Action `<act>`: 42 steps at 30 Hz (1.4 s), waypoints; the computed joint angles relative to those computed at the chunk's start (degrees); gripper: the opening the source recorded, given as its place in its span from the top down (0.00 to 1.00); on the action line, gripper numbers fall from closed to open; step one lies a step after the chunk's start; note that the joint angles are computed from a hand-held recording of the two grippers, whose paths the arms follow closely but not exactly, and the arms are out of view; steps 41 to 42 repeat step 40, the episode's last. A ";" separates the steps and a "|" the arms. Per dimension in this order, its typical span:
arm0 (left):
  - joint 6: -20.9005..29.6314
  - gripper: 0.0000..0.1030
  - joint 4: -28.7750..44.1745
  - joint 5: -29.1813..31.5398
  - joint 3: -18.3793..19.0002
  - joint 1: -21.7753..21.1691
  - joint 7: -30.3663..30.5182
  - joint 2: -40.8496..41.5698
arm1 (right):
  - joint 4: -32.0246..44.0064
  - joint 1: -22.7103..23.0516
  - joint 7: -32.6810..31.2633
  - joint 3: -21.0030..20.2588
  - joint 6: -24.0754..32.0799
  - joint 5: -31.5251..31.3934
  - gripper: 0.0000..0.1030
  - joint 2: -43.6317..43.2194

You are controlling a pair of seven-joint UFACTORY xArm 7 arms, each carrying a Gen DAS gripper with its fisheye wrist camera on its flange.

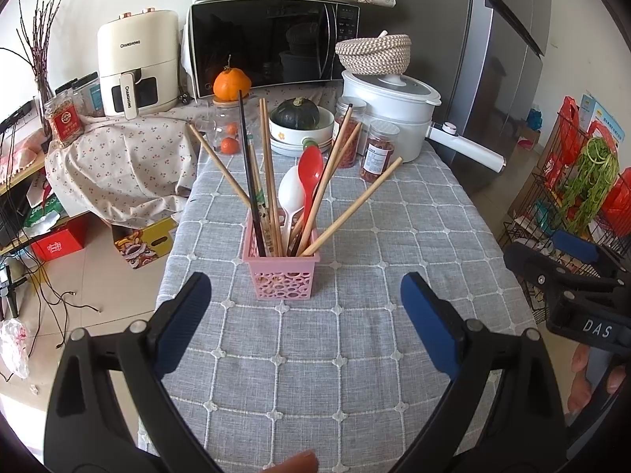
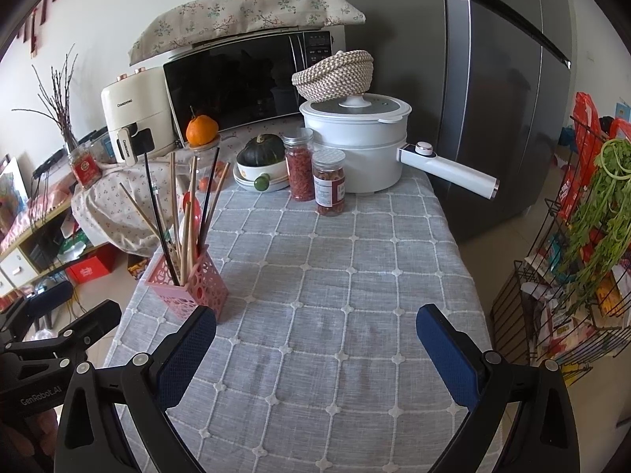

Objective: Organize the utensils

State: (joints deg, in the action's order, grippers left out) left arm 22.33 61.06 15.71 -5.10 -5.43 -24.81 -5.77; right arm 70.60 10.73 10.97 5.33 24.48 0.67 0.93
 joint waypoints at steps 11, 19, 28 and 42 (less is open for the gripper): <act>0.20 0.06 -0.03 0.05 0.00 -0.09 0.13 0.06 | -0.17 0.10 0.78 0.05 0.07 -0.02 0.01 -0.02; 0.28 0.06 0.03 -0.02 0.03 -0.13 0.26 0.08 | 0.12 0.13 0.47 0.04 0.41 0.42 0.01 0.23; 0.37 0.06 0.10 0.20 0.00 -0.10 0.04 0.07 | 0.16 0.09 0.20 0.01 0.44 0.64 0.01 0.26; 1.00 0.06 0.65 0.38 0.19 -0.01 0.80 0.30 | 0.11 0.15 0.51 0.05 0.50 0.57 0.01 0.28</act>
